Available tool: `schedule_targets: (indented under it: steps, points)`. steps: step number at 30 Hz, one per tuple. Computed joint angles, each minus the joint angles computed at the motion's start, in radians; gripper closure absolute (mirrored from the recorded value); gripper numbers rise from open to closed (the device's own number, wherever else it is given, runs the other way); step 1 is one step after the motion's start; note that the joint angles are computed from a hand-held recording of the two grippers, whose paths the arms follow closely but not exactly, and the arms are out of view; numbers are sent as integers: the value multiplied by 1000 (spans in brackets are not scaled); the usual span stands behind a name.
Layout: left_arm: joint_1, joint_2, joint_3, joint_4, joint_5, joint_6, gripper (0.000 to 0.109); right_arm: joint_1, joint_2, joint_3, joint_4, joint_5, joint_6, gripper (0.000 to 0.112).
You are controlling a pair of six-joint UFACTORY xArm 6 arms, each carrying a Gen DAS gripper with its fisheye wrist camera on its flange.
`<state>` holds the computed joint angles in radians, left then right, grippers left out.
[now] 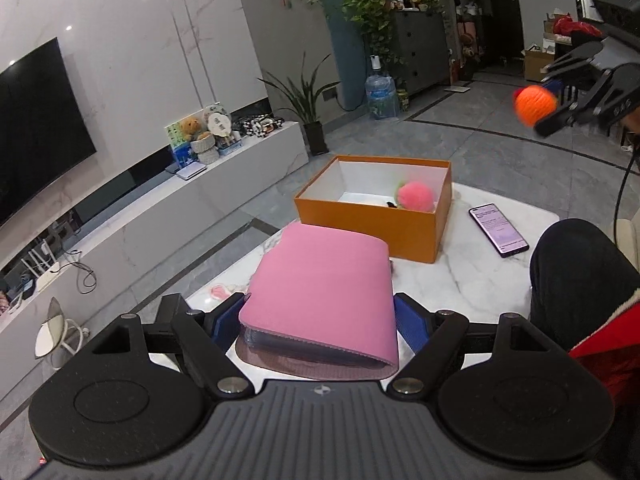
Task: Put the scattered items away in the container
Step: 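Lift and carry fruit and wallet toward the orange box with both tools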
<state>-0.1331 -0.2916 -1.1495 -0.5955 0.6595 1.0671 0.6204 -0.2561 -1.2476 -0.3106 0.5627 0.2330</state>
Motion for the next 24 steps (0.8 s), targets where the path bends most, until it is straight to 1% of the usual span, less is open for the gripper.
schedule_targets:
  steps: [3, 7, 9, 12, 15, 18, 21, 24]
  points:
    - [6, -8, 4, 11, -2, -19, 16, -17, -70, 46, -31, 18, 51, 57]
    - [15, -41, 31, 40, -33, -78, 16, -28, -157, 104, -107, 55, 138, 57]
    - [19, -53, 33, 97, -27, -122, 16, -31, -193, 124, -160, 74, 192, 57]
    - [19, -49, 2, 181, -7, -184, 17, -43, -198, 118, -192, 79, 226, 57]
    - [11, -25, -33, 178, -17, -184, 16, -65, -167, 103, -153, 25, 182, 57]
    - [-19, 26, -63, 128, -43, -156, 16, -88, -113, 89, -74, -29, 108, 57]
    - [-66, 109, -115, 61, -56, -96, 16, -110, -51, 68, 8, -55, 29, 57]
    - [-116, 226, -207, 3, -70, -47, 16, -136, 20, 33, 71, -65, -32, 57]
